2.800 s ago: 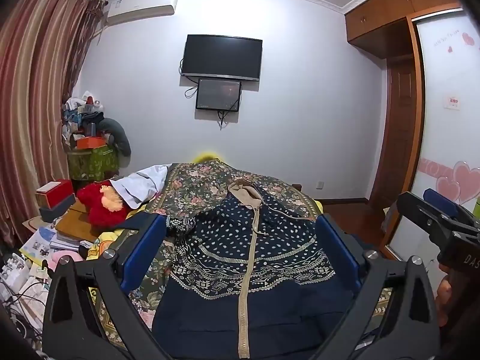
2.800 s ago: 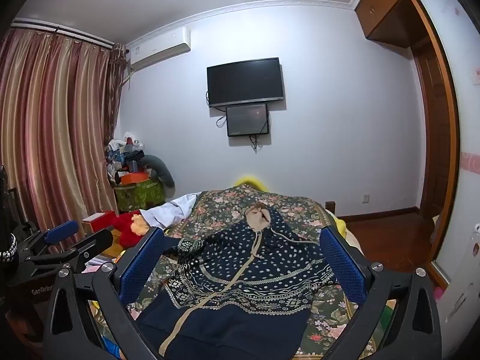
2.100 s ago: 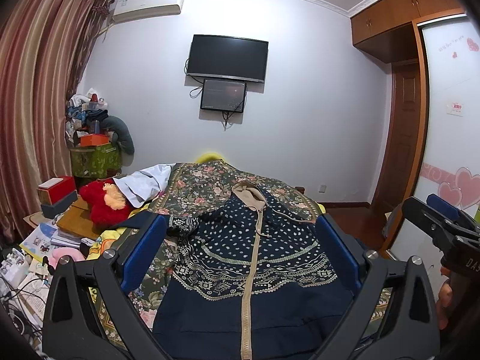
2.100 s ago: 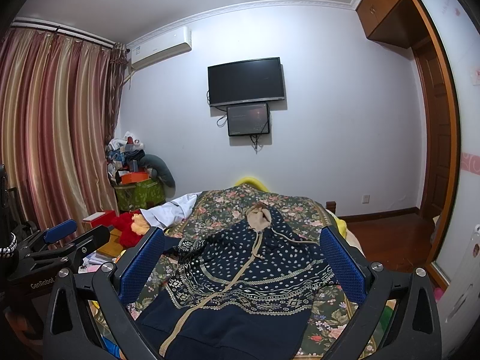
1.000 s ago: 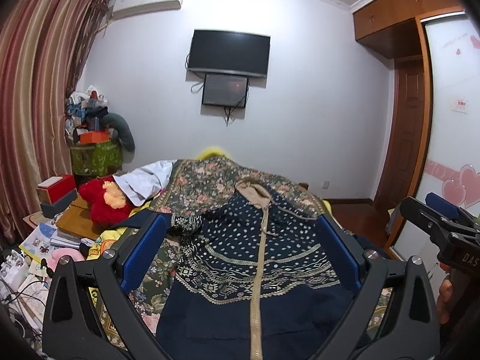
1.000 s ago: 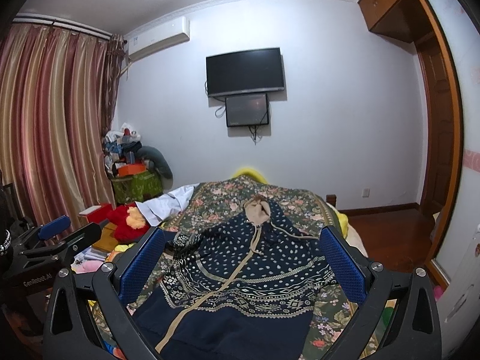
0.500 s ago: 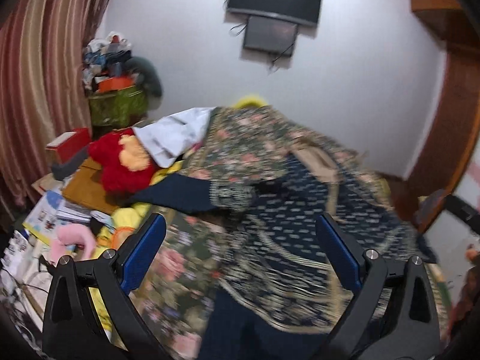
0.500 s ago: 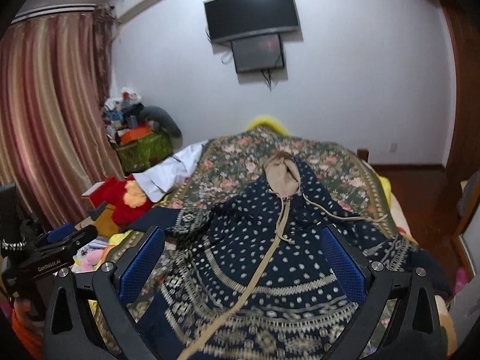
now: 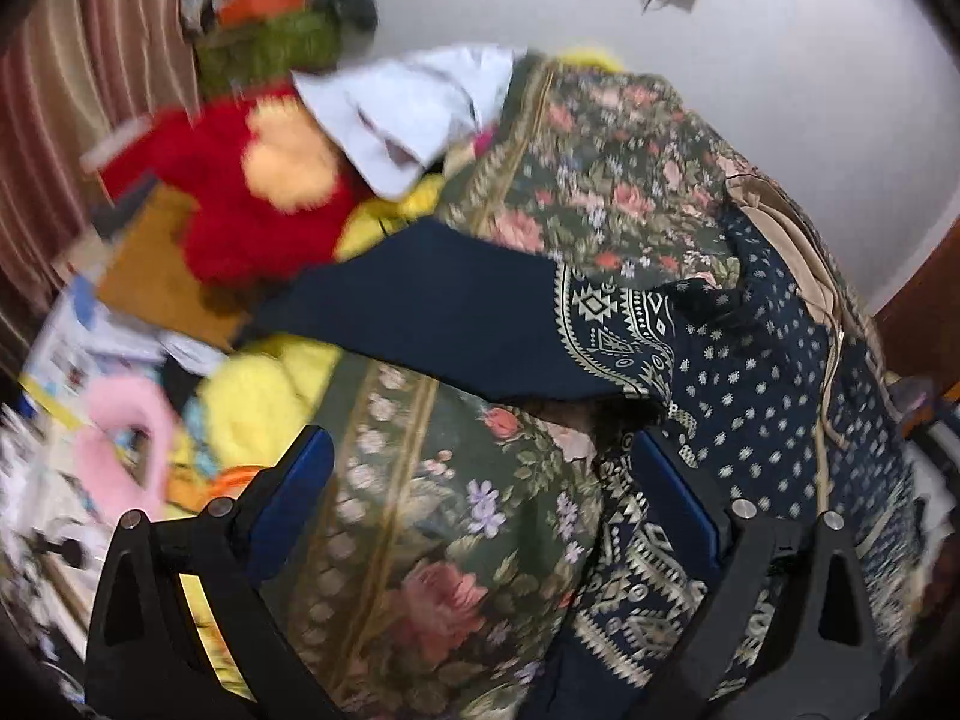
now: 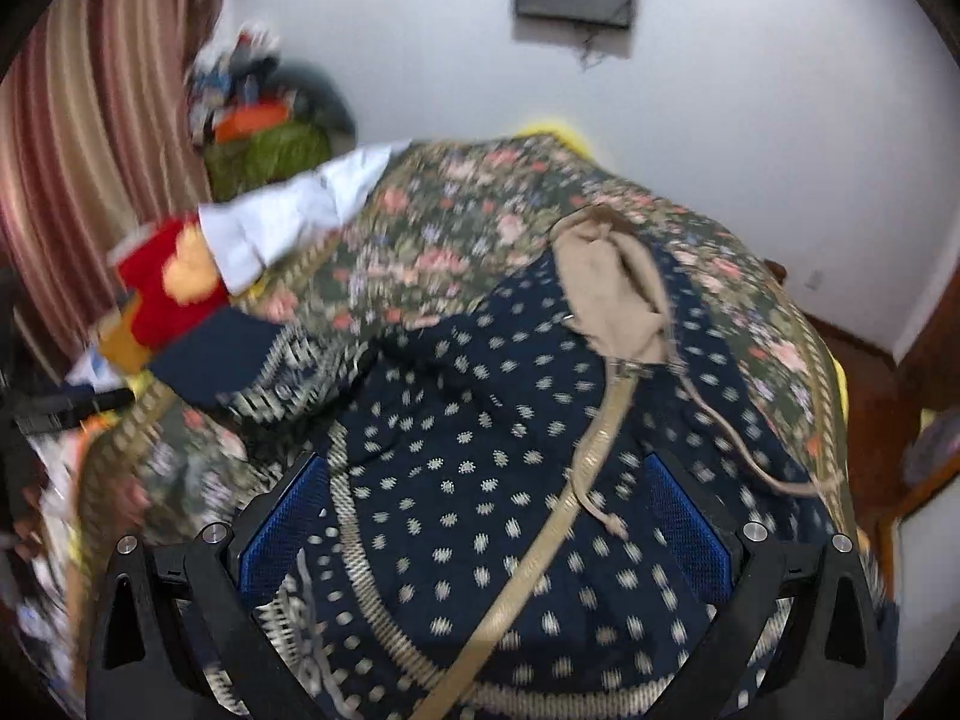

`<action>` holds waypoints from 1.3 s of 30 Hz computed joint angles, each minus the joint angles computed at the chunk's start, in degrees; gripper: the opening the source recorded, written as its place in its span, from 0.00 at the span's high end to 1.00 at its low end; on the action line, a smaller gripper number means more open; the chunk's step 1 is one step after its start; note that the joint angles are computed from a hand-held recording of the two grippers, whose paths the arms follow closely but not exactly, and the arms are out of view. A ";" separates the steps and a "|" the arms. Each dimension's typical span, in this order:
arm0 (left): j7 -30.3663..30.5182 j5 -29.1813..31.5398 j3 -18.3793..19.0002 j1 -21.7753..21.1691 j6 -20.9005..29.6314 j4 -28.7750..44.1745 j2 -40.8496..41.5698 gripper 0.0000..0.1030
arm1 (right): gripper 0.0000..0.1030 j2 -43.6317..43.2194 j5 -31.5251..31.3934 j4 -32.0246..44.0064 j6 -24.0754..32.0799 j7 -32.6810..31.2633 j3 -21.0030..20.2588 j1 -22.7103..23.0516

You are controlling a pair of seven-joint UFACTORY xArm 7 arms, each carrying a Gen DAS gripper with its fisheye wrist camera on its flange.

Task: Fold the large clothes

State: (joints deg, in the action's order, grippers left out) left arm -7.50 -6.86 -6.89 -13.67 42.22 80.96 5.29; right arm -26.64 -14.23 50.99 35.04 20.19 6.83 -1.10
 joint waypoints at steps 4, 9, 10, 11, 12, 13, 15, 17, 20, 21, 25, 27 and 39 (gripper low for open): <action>0.30 -8.48 0.02 2.02 5.31 6.78 6.42 0.11 | 0.00 8.35 0.03 3.65 -0.35 -3.88 -0.46 1.58; 0.95 -17.43 -1.13 5.04 9.97 12.68 12.41 0.13 | 0.00 17.29 7.79 8.67 -0.41 -9.84 -3.46 4.78; 0.84 -18.52 -1.28 5.42 10.30 13.46 13.27 0.13 | 0.00 18.68 9.43 9.58 -0.36 -10.71 -3.84 5.10; 1.01 -19.27 -1.39 5.78 10.61 14.31 14.06 0.13 | 0.00 20.19 11.06 10.62 -0.14 -11.47 -4.12 5.38; 1.54 -19.45 -1.48 5.99 10.66 15.14 14.68 0.13 | 0.00 21.89 12.74 11.97 0.47 -12.37 -4.34 5.61; 2.15 -19.35 -1.49 6.14 10.49 15.70 15.04 0.13 | 0.00 23.29 14.30 13.27 1.53 -13.23 -4.45 5.79; 2.93 -17.83 -1.20 5.93 9.76 17.43 16.44 0.15 | 0.01 25.90 17.96 15.72 2.93 -15.58 -4.66 5.92; 1.81 -16.22 -0.75 5.83 10.47 20.48 18.88 0.20 | 0.01 27.70 20.30 17.11 2.96 -17.21 -4.56 5.92; 0.08 -15.22 -0.54 6.21 10.96 24.22 22.05 0.30 | 0.05 29.73 22.05 18.60 3.35 -18.76 -4.24 5.94; -0.50 -14.24 -0.32 6.11 11.21 25.57 23.02 0.38 | 0.08 30.33 22.73 19.06 3.67 -19.43 -4.15 5.89; -6.03 -7.97 1.72 4.56 12.73 31.09 26.70 0.70 | 0.16 31.34 24.93 19.05 4.23 -21.43 -3.84 5.75; -6.63 -7.35 1.33 5.03 13.20 32.95 27.82 0.82 | 0.17 31.17 25.81 18.57 4.28 -22.61 -3.77 5.62; -4.36 2.28 0.77 -0.48 6.35 34.60 21.23 0.98 | 0.17 20.46 26.76 12.31 5.80 -24.90 -6.74 3.33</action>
State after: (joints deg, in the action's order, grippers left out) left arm -11.87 -4.58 -6.13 -14.15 48.57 115.56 26.52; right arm -6.18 12.52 63.30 40.84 -4.71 0.09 2.22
